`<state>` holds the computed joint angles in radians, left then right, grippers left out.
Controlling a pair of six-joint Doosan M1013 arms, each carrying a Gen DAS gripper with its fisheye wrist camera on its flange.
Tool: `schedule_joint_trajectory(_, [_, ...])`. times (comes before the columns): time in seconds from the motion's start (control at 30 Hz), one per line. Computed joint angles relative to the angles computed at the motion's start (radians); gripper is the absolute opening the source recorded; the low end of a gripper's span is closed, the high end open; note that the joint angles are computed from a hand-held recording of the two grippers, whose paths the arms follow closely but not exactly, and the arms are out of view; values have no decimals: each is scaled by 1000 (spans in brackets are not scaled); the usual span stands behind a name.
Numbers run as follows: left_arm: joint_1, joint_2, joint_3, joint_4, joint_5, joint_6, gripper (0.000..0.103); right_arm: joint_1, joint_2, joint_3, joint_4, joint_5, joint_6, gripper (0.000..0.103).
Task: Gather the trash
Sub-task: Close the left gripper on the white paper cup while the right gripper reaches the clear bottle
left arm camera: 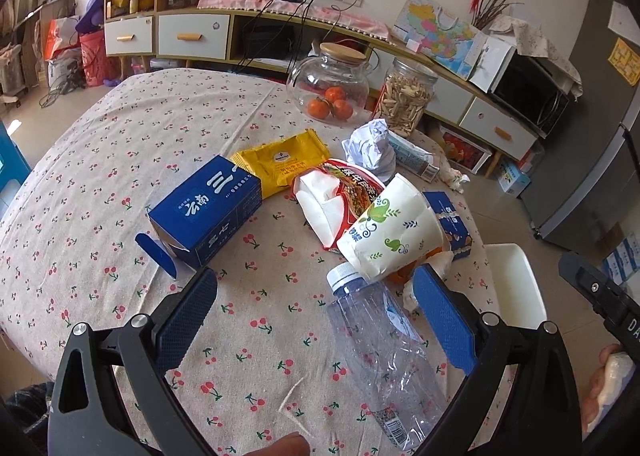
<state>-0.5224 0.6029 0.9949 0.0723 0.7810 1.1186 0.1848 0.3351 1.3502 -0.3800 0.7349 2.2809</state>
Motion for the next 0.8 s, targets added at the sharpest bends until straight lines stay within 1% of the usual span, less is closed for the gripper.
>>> schedule_joint_trajectory(0.1, [13, 6, -43, 31, -20, -34, 96, -12, 22, -53, 45, 21, -38, 96])
schedule_joint_trajectory(0.13, [19, 16, -71, 11, -18, -12, 96, -16, 28, -67, 59, 22, -49, 96])
schedule_joint_trajectory(0.17, [27, 32, -109, -29, 0, 33, 96, -19, 32, -75, 58, 17, -49, 96])
schedule_joint_trajectory(0.2, [36, 59, -164, -91, 50, 90, 96, -22, 37, -81, 52, 10, -45, 96])
schedule_joint_trajectory(0.23, [48, 95, -232, -170, 125, 151, 96, -25, 41, -83, 44, 4, -37, 96])
schedule_joint_trajectory(0.27, [57, 139, -310, -241, 225, 205, 96, -31, 46, -85, 50, 1, -37, 96])
schedule_joint_trajectory(0.3, [60, 183, -387, -274, 328, 234, 96, -39, 50, -82, 66, -5, -42, 96])
schedule_joint_trajectory(0.33, [55, 208, -425, -274, 379, 242, 96, -50, 54, -78, 94, -6, -51, 96])
schedule_joint_trajectory(0.37, [44, 211, -421, -253, 383, 243, 96, -60, 60, -78, 120, 3, -55, 96])
schedule_joint_trajectory(0.43, [23, 209, -396, -197, 356, 240, 96, -82, 76, -92, 191, 51, -61, 96])
schedule_joint_trajectory(0.47, [15, 213, -394, -187, 345, 239, 96, -97, 81, -98, 254, 61, -83, 96])
schedule_joint_trajectory(0.5, [10, 218, -395, -191, 338, 252, 96, -110, 80, -95, 308, 54, -107, 96])
schedule_joint_trajectory(0.53, [7, 233, -414, -198, 349, 280, 96, -117, 79, -92, 323, 49, -107, 96])
schedule_joint_trajectory(0.6, [-5, 273, -479, -168, 395, 350, 96, -117, 78, -90, 282, 55, -80, 96])
schedule_joint_trajectory(0.67, [-16, 312, -546, -132, 448, 437, 96, -116, 80, -91, 260, 61, -83, 96])
schedule_joint_trajectory(0.73, [-18, 372, -657, -139, 528, 506, 96, -118, 83, -93, 277, 68, -118, 96])
schedule_joint_trajectory(0.8, [-19, 441, -789, -146, 604, 552, 96, -123, 87, -94, 296, 76, -147, 96])
